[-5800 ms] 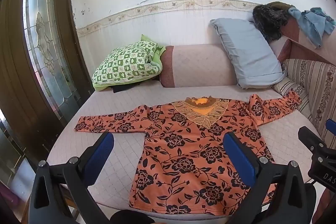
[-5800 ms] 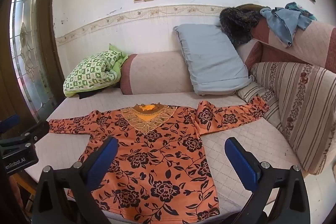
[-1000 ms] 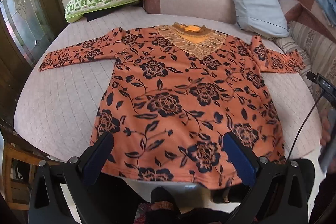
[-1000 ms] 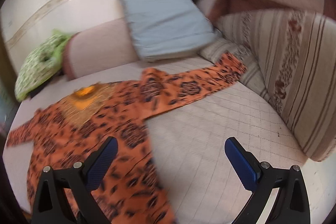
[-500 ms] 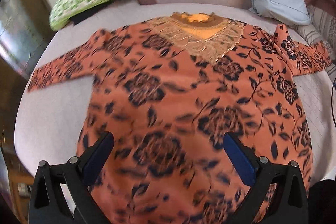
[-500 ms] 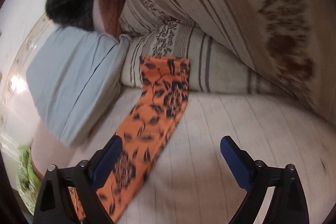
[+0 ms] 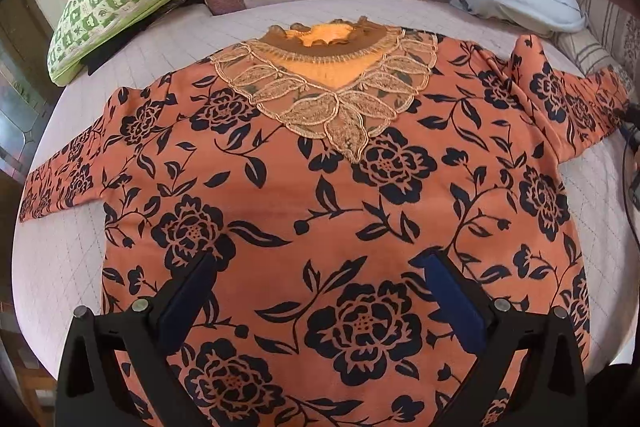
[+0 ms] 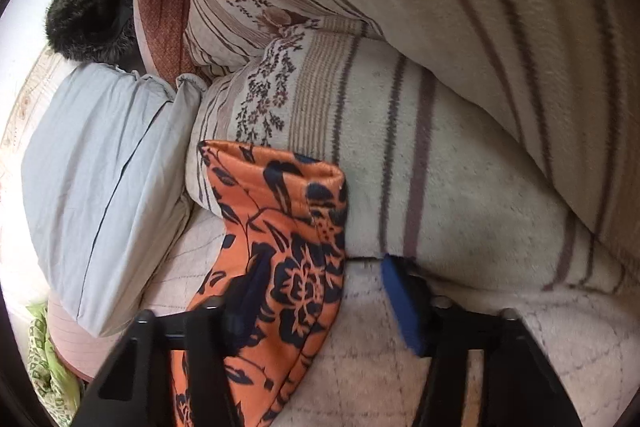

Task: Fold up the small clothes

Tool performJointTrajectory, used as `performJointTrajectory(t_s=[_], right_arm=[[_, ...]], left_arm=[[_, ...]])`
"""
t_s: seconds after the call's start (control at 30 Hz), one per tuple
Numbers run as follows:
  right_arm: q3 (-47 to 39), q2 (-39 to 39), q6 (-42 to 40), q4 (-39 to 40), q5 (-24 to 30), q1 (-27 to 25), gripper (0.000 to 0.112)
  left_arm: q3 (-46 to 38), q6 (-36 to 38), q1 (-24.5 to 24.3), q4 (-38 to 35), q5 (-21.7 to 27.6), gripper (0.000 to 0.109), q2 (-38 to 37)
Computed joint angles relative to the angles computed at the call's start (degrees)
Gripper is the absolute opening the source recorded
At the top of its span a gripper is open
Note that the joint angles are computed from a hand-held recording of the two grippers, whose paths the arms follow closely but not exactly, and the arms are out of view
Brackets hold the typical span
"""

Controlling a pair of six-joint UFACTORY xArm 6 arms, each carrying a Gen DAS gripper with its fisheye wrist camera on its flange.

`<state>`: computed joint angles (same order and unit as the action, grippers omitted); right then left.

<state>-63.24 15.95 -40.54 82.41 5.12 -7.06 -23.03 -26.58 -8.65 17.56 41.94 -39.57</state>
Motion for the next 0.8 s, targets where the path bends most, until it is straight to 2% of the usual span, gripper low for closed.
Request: performJointTrajectory(t_s=[0.03, 0.07, 0.17, 0.33, 0.47, 0.63, 0.67, 0.77, 0.8], right_arm=[[-0.7, 0.7, 0.8, -0.8, 1.3, -0.4, 0.012], [-1.0, 0.8, 0.0, 0.8, 1.5, -0.3, 0.006], [-1.1, -1.4, -7.8, 9.5, 2.0, 0.7, 0.006], [0.0, -10.6, -19.1, 21.3, 6.2, 5.3, 0.006], [1.0, -16.9, -17.2, 19.9, 10.0, 12.0, 0.006], [-0.7, -19.7, -15.8, 20.0, 11.8, 25.3, 0.006], [-1.9, -18.9, -14.5, 19.3, 12.0, 28.1, 0.006], [-7.3, -14.5, -13.2, 20.5, 10.8, 36.7, 0.006], [-10.4, -11.7, -11.2, 19.0, 9.9, 39.9, 0.006]], left_arm=[[0.3, 0.3, 0.1, -0.3, 0.5, 0.103, -0.6], [0.6, 0.5, 0.3, -0.6, 0.8, 0.103, -1.4], [2.3, 1.2, 1.8, -1.9, 1.9, 0.103, -5.1], [4.5, 4.6, 6.3, -5.5, 4.3, 0.103, -11.9], [6.2, 9.3, 11.9, -7.9, 7.1, 0.103, -18.6], [8.3, 20.4, 23.9, -13.5, 11.3, 0.103, -28.3], [8.4, 22.2, 25.7, -14.2, 12.0, 0.103, -29.4], [8.8, 30.8, 35.3, -17.9, 13.4, 0.103, -33.3], [9.0, 35.1, 40.2, -20.1, 13.5, 0.103, -34.8]])
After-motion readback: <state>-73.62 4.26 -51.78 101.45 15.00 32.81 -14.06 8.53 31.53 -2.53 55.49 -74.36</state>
